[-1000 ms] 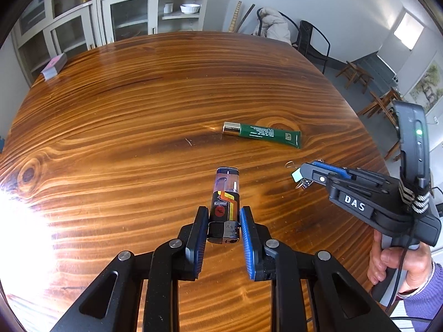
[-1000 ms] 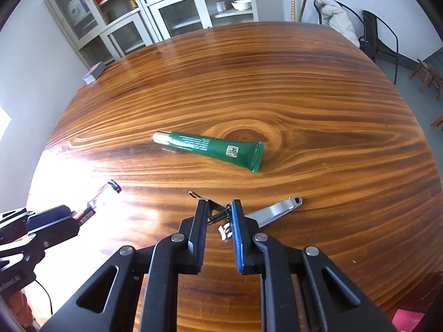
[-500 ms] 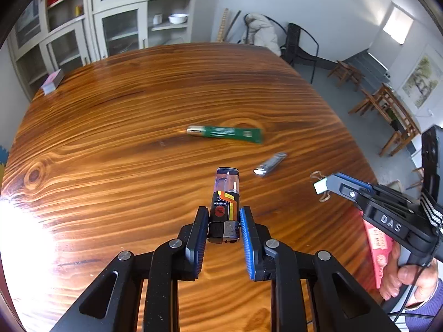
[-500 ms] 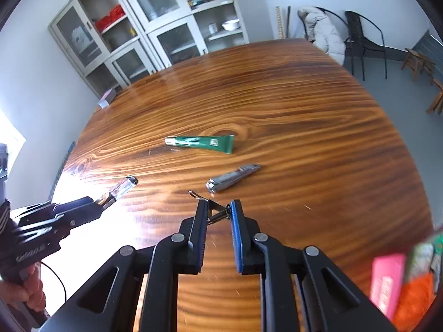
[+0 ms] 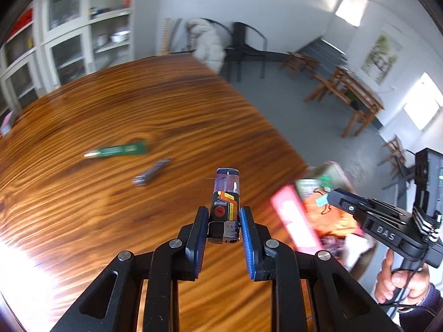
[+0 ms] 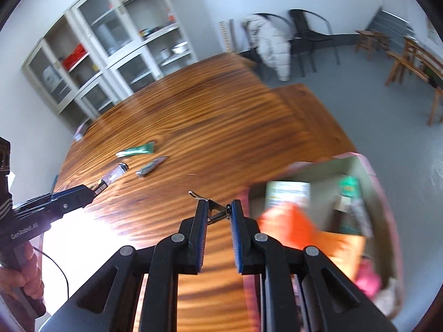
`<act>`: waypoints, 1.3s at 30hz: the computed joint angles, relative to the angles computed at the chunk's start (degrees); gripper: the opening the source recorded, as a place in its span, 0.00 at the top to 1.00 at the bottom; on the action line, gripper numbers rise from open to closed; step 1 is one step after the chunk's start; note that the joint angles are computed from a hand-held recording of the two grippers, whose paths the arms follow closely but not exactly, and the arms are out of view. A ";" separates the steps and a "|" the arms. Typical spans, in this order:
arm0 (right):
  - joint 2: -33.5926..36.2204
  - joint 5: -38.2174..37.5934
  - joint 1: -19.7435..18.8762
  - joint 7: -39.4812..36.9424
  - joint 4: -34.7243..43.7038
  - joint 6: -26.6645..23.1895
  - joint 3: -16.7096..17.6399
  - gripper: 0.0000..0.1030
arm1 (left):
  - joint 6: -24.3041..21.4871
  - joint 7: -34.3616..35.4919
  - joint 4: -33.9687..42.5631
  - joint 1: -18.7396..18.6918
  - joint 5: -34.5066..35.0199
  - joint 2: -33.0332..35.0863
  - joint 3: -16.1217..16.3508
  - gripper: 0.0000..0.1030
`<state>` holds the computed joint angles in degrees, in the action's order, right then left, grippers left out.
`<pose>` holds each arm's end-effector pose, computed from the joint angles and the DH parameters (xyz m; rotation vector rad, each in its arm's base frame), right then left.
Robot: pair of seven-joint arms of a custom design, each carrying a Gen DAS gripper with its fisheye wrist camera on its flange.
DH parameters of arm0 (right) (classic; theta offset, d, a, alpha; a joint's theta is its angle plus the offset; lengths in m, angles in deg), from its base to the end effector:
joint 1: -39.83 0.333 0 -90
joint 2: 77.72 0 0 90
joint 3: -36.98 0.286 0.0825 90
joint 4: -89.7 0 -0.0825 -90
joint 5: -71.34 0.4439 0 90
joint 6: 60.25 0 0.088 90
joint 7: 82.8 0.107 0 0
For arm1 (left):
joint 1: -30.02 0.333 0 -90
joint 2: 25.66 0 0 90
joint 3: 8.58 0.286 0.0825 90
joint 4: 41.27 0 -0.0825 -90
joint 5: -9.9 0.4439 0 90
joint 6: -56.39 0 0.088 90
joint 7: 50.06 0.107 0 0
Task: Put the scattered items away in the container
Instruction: 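Carry the lighter bottle and binder clip with both tools over the tin box, then open both tools to drop the bottle and clip into the box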
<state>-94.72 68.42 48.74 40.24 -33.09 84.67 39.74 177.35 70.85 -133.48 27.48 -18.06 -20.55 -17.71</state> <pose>0.5682 0.1199 0.5615 -1.4462 2.0429 -0.4103 0.6647 -0.1555 0.5795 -1.4067 2.5822 -0.9477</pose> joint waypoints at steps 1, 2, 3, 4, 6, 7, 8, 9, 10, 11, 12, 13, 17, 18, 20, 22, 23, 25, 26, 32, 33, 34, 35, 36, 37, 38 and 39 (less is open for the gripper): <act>-1.68 -0.57 -0.62 0.57 -1.51 -0.39 -0.23 0.82 | -0.04 0.27 -0.36 -0.54 -0.31 -0.37 -0.58 0.76; -3.23 -1.07 -1.28 1.10 -2.95 -0.73 -0.42 0.82 | -0.03 0.42 -0.84 -1.11 -0.55 -0.82 -1.04 0.76; -4.67 -1.44 -1.93 1.51 -4.27 -1.03 -0.64 0.82 | -0.18 0.55 -1.05 -1.64 -0.74 -1.06 -1.37 0.76; -5.86 -1.69 -2.50 1.72 -5.37 -1.26 -0.85 0.82 | -0.27 0.78 -1.36 -2.33 -0.85 -1.35 -1.79 0.76; -8.13 -2.01 -3.57 1.89 -7.47 -1.55 -1.24 0.82 | -0.12 1.07 -2.28 -3.58 -0.91 -1.96 -2.36 0.76; -8.92 -1.98 -3.92 1.87 -8.20 -1.61 -1.35 0.82 | -0.23 1.09 -2.73 -4.11 -0.99 -2.32 -2.52 0.76; -9.74 -1.87 -4.24 1.68 -8.98 -1.64 -1.58 0.82 | -0.41 1.01 -3.07 -4.78 -0.98 -2.58 -2.81 0.76; -10.47 -1.75 -4.54 1.42 -9.67 -1.66 -1.78 0.82 | -0.46 1.00 -3.30 -5.31 -0.94 -2.73 -2.94 0.76; -11.02 -1.61 -4.76 1.11 -10.16 -1.68 -1.90 0.82 | -0.51 1.03 -3.57 -5.90 -0.89 -2.93 -3.15 0.76; -11.43 -1.39 -4.93 0.72 -10.61 -1.59 -2.08 0.82 | -0.64 1.08 -3.91 -6.35 -0.96 -3.30 -3.24 0.76; -11.79 -1.10 -5.06 0.29 -11.04 -1.45 -2.27 0.82 | -0.75 1.11 -4.11 -6.78 -1.06 -3.51 -3.32 0.76; -12.09 -0.80 -5.17 -0.19 -11.43 -1.27 -2.47 0.82 | -0.88 1.25 -4.34 -7.15 -1.22 -3.74 -3.35 0.76; -13.72 0.45 -5.66 -2.54 -13.08 -0.60 -3.44 0.82 | -1.42 1.56 -4.97 -8.84 -1.49 -4.36 -3.85 0.76; -13.79 0.79 -5.81 -3.09 -13.22 -0.34 -3.64 0.82 | -1.95 1.65 -4.85 -9.11 -1.68 -4.26 -3.85 0.76; -14.08 1.34 -6.17 -4.00 -13.55 0.05 -3.88 0.82 | -3.38 1.60 -4.72 -9.58 -2.13 -4.25 -3.91 0.76; -14.25 1.87 -6.42 -4.89 -13.71 0.11 -4.10 0.82 | -4.16 1.26 -5.09 -9.90 -2.19 -4.55 -3.90 0.76; -14.21 2.17 -6.47 -5.39 -13.69 0.14 -4.23 0.82 | -4.22 1.00 -5.51 -10.09 -1.93 -4.90 -3.93 0.76; -14.06 2.67 -6.49 -6.34 -13.50 0.21 -4.33 0.82 | -4.27 0.63 -5.92 -10.25 -1.79 -5.26 -3.78 0.76; -14.01 2.92 -6.45 -6.79 -13.46 0.31 -4.34 0.82 | -4.04 0.21 -6.36 -10.27 -1.67 -5.65 -3.67 0.76; -12.59 5.22 -5.44 -9.62 -12.64 0.94 -4.72 0.82 | -2.54 -2.20 -8.39 -9.88 -1.00 -7.41 -2.69 0.75; -12.33 5.61 -5.28 -9.98 -12.45 0.91 -4.75 0.82 | -2.36 -2.39 -8.70 -9.77 -0.91 -7.65 -2.52 0.75; -12.06 6.03 -5.16 -10.26 -12.26 0.83 -4.83 0.82 | -2.18 -2.60 -8.99 -9.65 -0.78 -7.93 -2.36 0.76; -11.76 6.59 -4.99 -10.49 -12.06 0.67 -4.97 0.81 | -2.00 -2.92 -9.42 -9.49 -0.59 -8.31 -2.18 0.76; -11.54 6.96 -4.98 -10.56 -11.91 0.45 -5.01 0.81 | -1.92 -3.11 -9.42 -9.37 -0.45 -8.24 -2.02 0.76; -11.25 7.24 -5.03 -10.38 -11.68 0.14 -4.92 0.81 | -1.86 -3.30 -9.78 -9.23 -0.43 -8.55 -1.86 0.75; -10.96 7.55 -5.03 -10.21 -11.46 -0.17 -4.89 0.81 | -1.79 -3.45 -10.08 -9.08 -0.41 -8.81 -1.70 0.75; -10.76 7.77 -5.05 -10.01 -11.30 -0.41 -4.82 0.81 | -1.67 -3.64 -10.40 -8.95 -0.36 -9.07 -1.57 0.75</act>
<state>-105.49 76.20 43.69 30.23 -44.39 84.26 34.92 175.68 67.21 -143.87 18.53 -18.41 -29.62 -19.28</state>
